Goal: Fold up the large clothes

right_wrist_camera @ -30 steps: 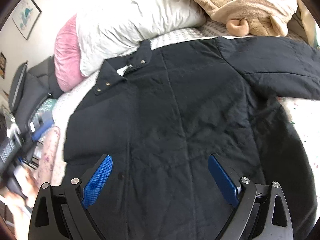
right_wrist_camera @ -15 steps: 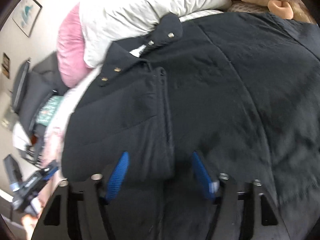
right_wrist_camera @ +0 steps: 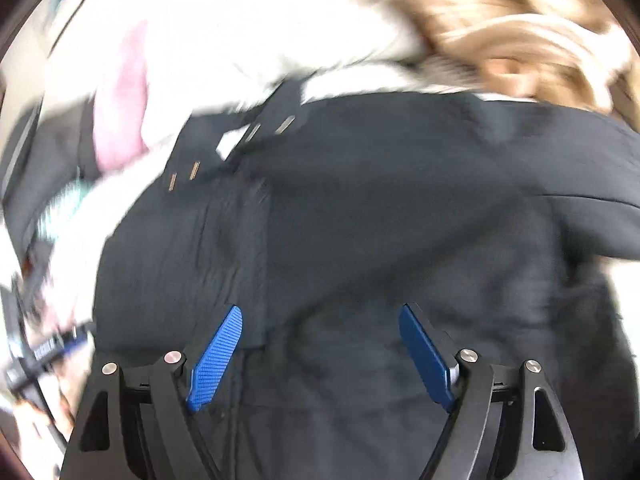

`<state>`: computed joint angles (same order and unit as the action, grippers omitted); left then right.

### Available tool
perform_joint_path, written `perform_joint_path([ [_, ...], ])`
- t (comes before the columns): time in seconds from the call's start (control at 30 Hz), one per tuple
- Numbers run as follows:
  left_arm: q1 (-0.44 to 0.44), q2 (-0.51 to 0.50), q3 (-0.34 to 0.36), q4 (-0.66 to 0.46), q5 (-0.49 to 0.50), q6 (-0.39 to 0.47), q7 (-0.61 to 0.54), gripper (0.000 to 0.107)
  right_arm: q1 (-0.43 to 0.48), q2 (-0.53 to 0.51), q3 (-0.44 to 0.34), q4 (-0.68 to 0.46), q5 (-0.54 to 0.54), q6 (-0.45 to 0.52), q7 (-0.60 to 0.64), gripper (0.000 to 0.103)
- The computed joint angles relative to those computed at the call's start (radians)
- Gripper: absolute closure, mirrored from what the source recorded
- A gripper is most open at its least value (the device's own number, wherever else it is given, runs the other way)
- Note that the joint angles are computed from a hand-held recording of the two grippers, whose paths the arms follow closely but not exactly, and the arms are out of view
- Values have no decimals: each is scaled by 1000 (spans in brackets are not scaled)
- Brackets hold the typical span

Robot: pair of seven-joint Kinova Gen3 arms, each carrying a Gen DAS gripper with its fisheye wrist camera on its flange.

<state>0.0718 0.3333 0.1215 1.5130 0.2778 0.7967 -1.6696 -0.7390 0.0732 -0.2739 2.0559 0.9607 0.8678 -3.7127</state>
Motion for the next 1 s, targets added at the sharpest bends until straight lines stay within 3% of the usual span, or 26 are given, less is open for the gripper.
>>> perform_joint_path([
  [0.17, 19, -33, 0, -80, -21, 165, 37, 14, 27, -215, -58, 130, -127, 144, -26, 20],
  [0.27, 11, -82, 13, -49, 18, 159, -24, 5, 83, -354, -108, 195, -233, 224, -16, 20],
  [0.37, 17, -120, -4, -1, 84, 133, -88, 5, 70, -493, -101, 264, -318, 303, -48, 20],
  [0.47, -54, -140, 49, 72, 197, 78, -160, 5, 137, -627, -105, 326, -398, 339, -30, 20],
  [0.57, -40, -112, 27, 99, 274, 79, -227, 5, 180, -757, -47, 388, -448, 337, 6, 20],
  [0.7, -46, -78, 36, 127, 324, 88, -281, 5, 235, -876, -5, 464, -407, 263, 15, 19],
  [0.9, -86, -92, 50, 199, 484, 40, -407, 5, 309, -875, 122, 478, -318, 175, 80, 19],
  [0.97, -79, -94, 56, 203, 475, 19, -400, 5, 340, -875, 159, 479, -298, 146, 93, 21],
  [1.0, -49, -91, 33, 192, 445, 20, -380, 5, 361, -878, 171, 483, -294, 128, 88, 27],
])
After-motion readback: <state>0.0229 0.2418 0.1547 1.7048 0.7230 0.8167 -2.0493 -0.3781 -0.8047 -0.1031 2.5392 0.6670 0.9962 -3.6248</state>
